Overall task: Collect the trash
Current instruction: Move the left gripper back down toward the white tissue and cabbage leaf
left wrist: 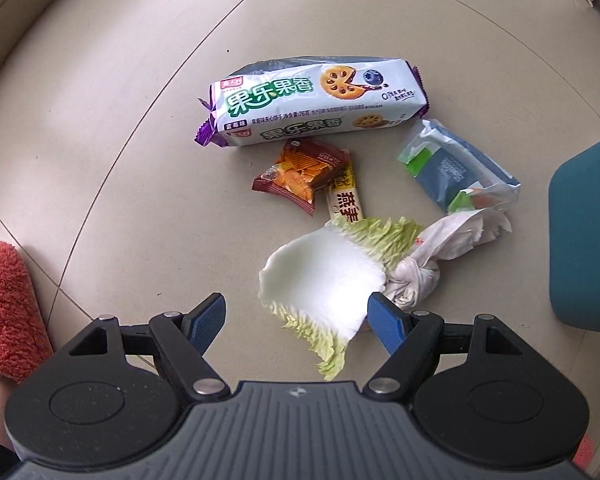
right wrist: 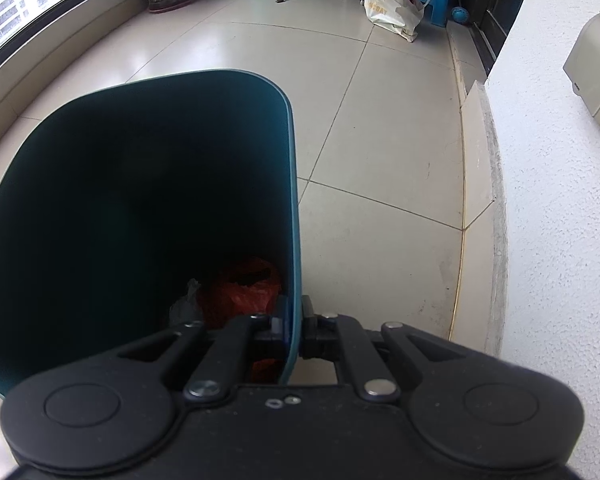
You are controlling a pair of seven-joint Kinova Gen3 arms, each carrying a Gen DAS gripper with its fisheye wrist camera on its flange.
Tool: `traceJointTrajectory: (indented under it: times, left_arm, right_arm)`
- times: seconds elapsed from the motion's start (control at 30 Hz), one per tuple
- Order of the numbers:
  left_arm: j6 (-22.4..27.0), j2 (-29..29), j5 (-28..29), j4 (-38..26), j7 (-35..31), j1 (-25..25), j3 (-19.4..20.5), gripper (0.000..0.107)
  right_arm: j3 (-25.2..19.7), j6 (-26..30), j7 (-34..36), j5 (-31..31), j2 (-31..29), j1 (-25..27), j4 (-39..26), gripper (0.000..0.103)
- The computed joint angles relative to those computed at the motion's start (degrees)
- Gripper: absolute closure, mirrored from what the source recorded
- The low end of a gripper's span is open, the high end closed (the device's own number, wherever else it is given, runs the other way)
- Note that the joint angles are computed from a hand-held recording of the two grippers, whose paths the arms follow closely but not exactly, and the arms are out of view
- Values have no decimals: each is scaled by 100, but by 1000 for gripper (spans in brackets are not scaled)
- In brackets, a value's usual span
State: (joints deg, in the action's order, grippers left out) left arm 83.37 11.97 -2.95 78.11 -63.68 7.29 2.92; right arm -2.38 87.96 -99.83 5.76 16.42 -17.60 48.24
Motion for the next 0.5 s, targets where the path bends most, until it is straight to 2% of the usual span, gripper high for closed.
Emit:
traceJointTrajectory:
  times: [0.23, 0.5]
  left_arm:
    - [-452, 180, 370, 262, -779, -367, -53, 30]
    - [-873, 331, 611, 582, -1031, -574, -125, 30]
  right_arm:
    - [14, 235, 47, 143, 118, -121, -167, 98]
    - [79, 614, 19, 358, 397, -334, -544, 97]
